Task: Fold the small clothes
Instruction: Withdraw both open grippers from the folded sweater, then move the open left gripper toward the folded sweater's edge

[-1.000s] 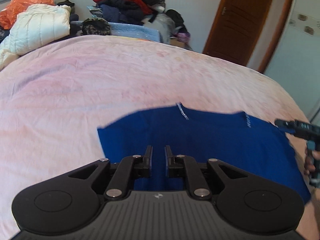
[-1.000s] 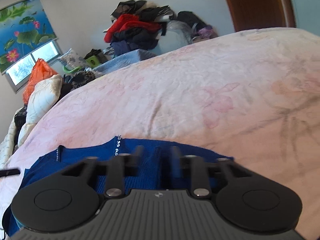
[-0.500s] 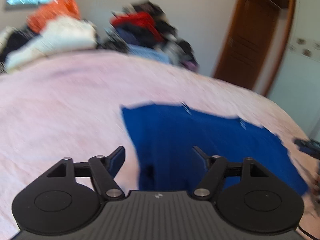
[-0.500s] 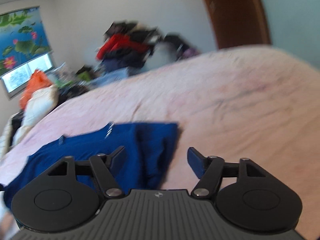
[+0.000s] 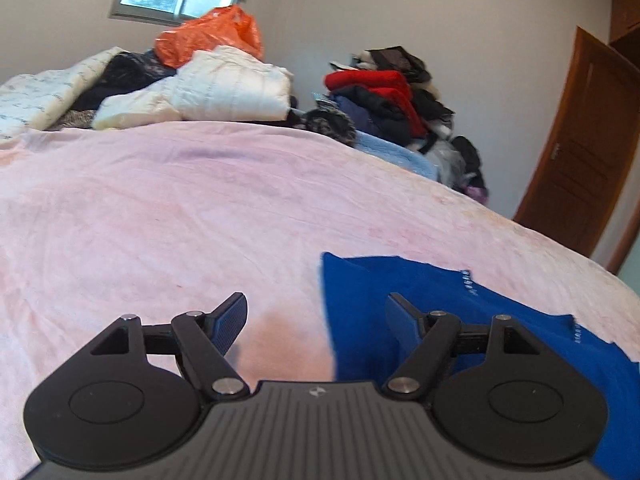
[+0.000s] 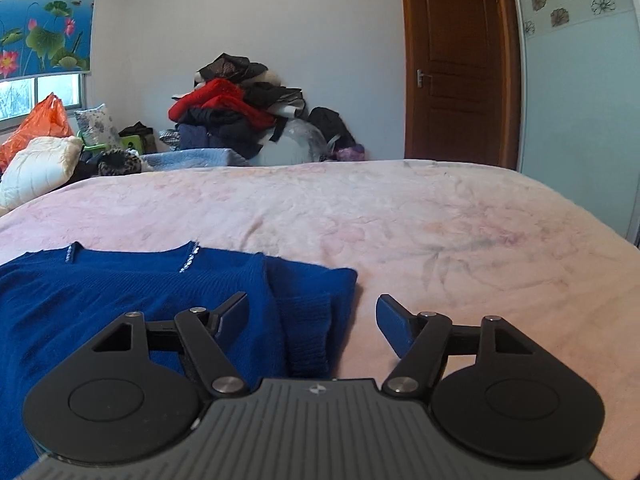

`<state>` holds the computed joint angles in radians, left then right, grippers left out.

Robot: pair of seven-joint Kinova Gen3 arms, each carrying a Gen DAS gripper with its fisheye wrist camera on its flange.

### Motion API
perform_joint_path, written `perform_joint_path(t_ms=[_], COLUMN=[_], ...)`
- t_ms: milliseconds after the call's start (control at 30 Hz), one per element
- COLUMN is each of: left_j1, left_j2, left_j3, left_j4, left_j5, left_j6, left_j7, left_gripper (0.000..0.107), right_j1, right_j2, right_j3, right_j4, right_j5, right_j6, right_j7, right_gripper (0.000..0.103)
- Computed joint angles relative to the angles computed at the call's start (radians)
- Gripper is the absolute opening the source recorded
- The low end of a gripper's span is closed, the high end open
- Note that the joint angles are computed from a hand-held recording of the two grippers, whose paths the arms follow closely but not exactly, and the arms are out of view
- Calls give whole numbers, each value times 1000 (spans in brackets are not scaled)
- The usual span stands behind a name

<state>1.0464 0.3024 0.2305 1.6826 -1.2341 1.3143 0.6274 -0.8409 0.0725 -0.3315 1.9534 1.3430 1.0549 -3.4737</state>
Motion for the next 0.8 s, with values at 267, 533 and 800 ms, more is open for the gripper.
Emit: perform_joint_path(t_ms=[267,533,800], left_j1=[-68,-36,-324], left_j2=[-57,-161,-266], left_j3=[9,-75,64], left_j4=[8,107,123], left_j5=[126,151,332], left_j6=[0,-194,-487], left_j7=[-130,-178,-441], left_gripper=[78,79,79], right_j1=[80,-89,19], right_j2=[-25,-81,59], right_j3=[-64,42,-204], right_j4=[23,-47,-218], right_j5=[1,-35,-51], right_j6=[-24,-40,-250], right_j7=[96,271,593], right_gripper=[73,94,93])
